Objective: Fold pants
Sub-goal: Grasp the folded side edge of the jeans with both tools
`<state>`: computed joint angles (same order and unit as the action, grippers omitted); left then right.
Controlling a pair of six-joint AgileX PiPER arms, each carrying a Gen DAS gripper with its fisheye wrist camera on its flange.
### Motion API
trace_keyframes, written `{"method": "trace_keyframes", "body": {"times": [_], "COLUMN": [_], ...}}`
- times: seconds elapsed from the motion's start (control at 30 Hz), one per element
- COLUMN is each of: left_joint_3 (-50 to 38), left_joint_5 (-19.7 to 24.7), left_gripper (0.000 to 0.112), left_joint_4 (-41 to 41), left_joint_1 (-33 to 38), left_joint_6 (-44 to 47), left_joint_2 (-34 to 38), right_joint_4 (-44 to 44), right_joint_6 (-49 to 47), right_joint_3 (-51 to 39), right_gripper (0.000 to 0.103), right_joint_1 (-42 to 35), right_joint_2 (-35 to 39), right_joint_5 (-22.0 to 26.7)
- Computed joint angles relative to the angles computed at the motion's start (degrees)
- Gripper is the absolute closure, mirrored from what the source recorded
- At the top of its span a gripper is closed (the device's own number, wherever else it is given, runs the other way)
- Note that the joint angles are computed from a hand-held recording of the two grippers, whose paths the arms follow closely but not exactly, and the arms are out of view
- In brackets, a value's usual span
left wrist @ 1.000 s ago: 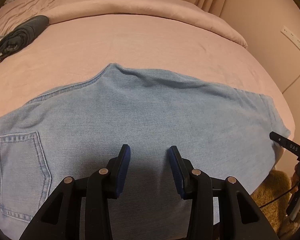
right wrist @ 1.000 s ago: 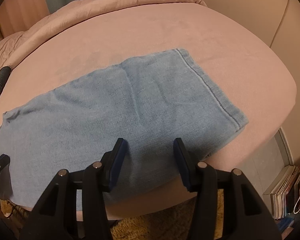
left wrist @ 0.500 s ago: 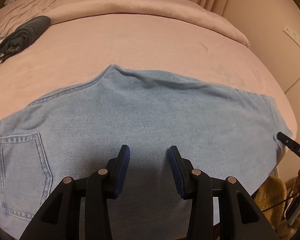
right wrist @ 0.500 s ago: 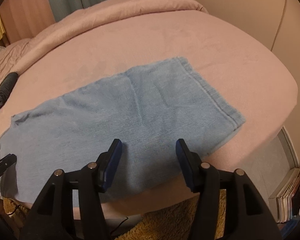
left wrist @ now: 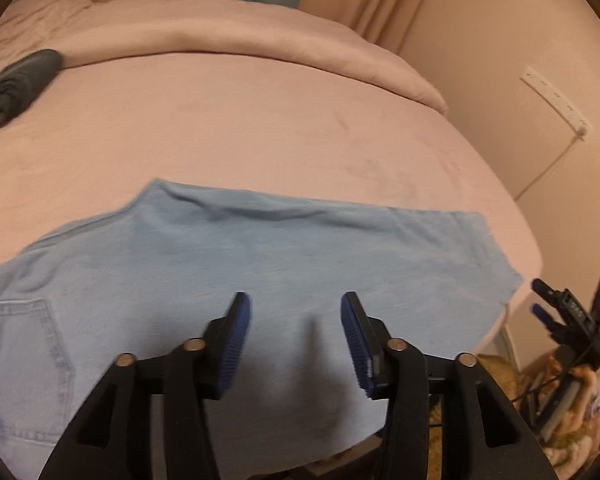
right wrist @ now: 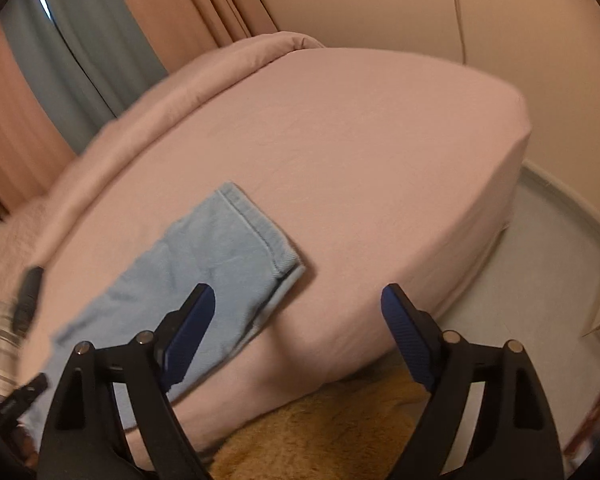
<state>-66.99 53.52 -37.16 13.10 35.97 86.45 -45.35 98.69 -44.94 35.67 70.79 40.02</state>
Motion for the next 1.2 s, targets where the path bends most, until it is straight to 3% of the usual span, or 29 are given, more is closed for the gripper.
{"method": "trace_keyframes", "body": {"times": [0.1, 0.2, 0.33, 0.37, 0.4, 0.43, 0.53, 0.63, 0.73, 0.87, 0.97, 1.1, 1.2], "left_joint_3": [0.0, -0.1, -0.5, -0.6, -0.9, -1.3, -2.9, -3.7, -5.9, -7.7, -7.3, -8.6, -9.2], "left_joint_5": [-0.4, 0.1, 0.6, 0.7, 1.3, 2.4, 4.7, 4.9, 8.5, 10.3, 10.8, 13.7, 13.9], "left_gripper": [0.063, 0.063, 0.063, 0.063, 0.063, 0.063, 0.051, 0.05, 0.05, 0.049, 0.049, 0.049, 0.049], "left_joint_4": [1.5, 1.9, 2.2, 2.2, 1.6, 0.6, -3.0, -5.6, -8.0, -10.8, -13.7, -14.7, -14.4], "left_joint_1": [-2.1, -3.2, -3.9, -4.1, -3.8, -3.2, -1.3, -0.1, 1.3, 2.8, 4.9, 5.1, 3.5], "left_joint_6": [-1.8, -2.5, -3.5, -3.5, -3.0, -2.1, -1.1, -1.3, -1.1, -1.3, -1.7, -2.3, -3.1], "left_joint_2": [1.6, 2.7, 3.8, 3.6, 3.5, 3.5, 3.6, 3.4, 5.2, 6.2, 6.5, 9.2, 11.0], "right_joint_4": [-0.1, 0.8, -1.2, -3.6, -4.5, -3.5, -8.6, -9.6, -9.9, -1.3, 10.8, 22.2, 24.7], "right_joint_6": [1.6, -0.4, 2.3, 4.7, 4.7, 2.9, 4.4, 0.1, -3.5, -16.4, -29.5, -40.5, -44.3], "right_joint_3": [2.4, 0.7, 0.0, -1.0, -2.6, -3.9, -8.3, -15.9, -20.8, -27.4, -31.0, -38.0, -40.7], "right_gripper": [0.018, 0.026, 0.055, 0.076, 0.085, 0.087, 0.089, 0.089, 0.089, 0.089, 0.089, 0.089, 0.089], "right_joint_1": [-2.8, -5.0, -7.8, -7.0, -6.3, -6.1, -2.0, 5.0, 9.1, 13.3, 14.5, 15.3, 16.5], "right_joint_2": [0.3, 4.5, 9.5, 10.6, 11.8, 12.4, 13.2, 15.5, 17.5, 22.4, 27.5, 35.1, 37.5], "right_joint_5": [-8.7, -14.1, -21.1, -19.4, -17.3, -17.4, -14.0, -8.4, -11.0, -14.6, -18.7, -14.9, -13.5]}}
